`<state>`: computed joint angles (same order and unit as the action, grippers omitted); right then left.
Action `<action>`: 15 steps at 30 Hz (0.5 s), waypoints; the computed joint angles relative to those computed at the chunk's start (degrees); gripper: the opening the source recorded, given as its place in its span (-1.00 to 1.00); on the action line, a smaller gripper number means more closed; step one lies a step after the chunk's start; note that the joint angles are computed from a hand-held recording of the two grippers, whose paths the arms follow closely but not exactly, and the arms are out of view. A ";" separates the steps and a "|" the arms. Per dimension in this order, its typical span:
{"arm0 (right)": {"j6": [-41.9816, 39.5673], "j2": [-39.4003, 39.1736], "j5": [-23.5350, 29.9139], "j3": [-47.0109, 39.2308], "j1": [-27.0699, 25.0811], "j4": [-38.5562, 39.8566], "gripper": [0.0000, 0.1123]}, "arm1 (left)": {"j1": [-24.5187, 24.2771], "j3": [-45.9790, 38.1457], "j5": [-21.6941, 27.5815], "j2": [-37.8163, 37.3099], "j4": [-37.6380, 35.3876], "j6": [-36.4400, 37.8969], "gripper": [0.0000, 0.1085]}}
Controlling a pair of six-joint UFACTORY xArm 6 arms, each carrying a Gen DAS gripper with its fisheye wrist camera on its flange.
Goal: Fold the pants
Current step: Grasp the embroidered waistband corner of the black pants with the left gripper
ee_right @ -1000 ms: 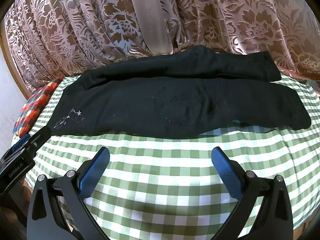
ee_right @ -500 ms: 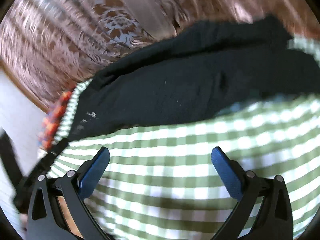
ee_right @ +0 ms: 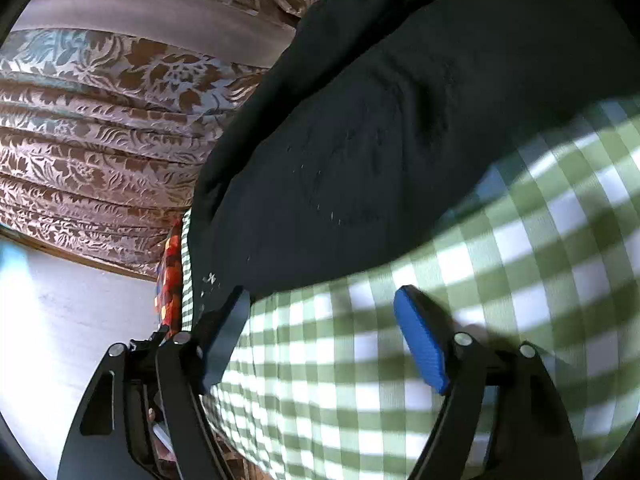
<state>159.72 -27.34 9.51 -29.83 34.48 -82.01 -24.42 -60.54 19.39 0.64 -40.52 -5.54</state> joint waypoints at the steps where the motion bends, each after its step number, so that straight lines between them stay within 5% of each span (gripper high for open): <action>1: -0.92 0.96 -0.69 -0.48 -1.06 0.18 0.22 | 1.28 -1.70 2.26 1.53 -3.44 1.11 0.23; 3: -0.95 2.14 -1.62 -1.03 -2.37 -0.40 0.10 | 2.71 -3.81 3.61 3.96 -9.08 3.39 0.09; 6: -6.33 3.08 -1.67 -1.03 -3.47 3.53 -0.16 | 2.94 -5.12 1.69 6.12 -8.06 1.90 -0.27; 9: -13.78 3.36 -0.90 -0.61 -3.62 9.70 -0.47 | 3.05 -6.28 0.79 8.14 -3.09 -2.63 -0.85; 12: -18.96 2.33 0.67 0.59 -2.90 14.97 -0.85 | 3.07 -5.82 -0.32 7.90 -3.59 -2.17 -0.91; 15: -20.49 0.35 1.84 1.66 -1.39 16.03 -0.88 | 2.44 -2.92 -2.49 4.91 -0.41 -2.57 -0.91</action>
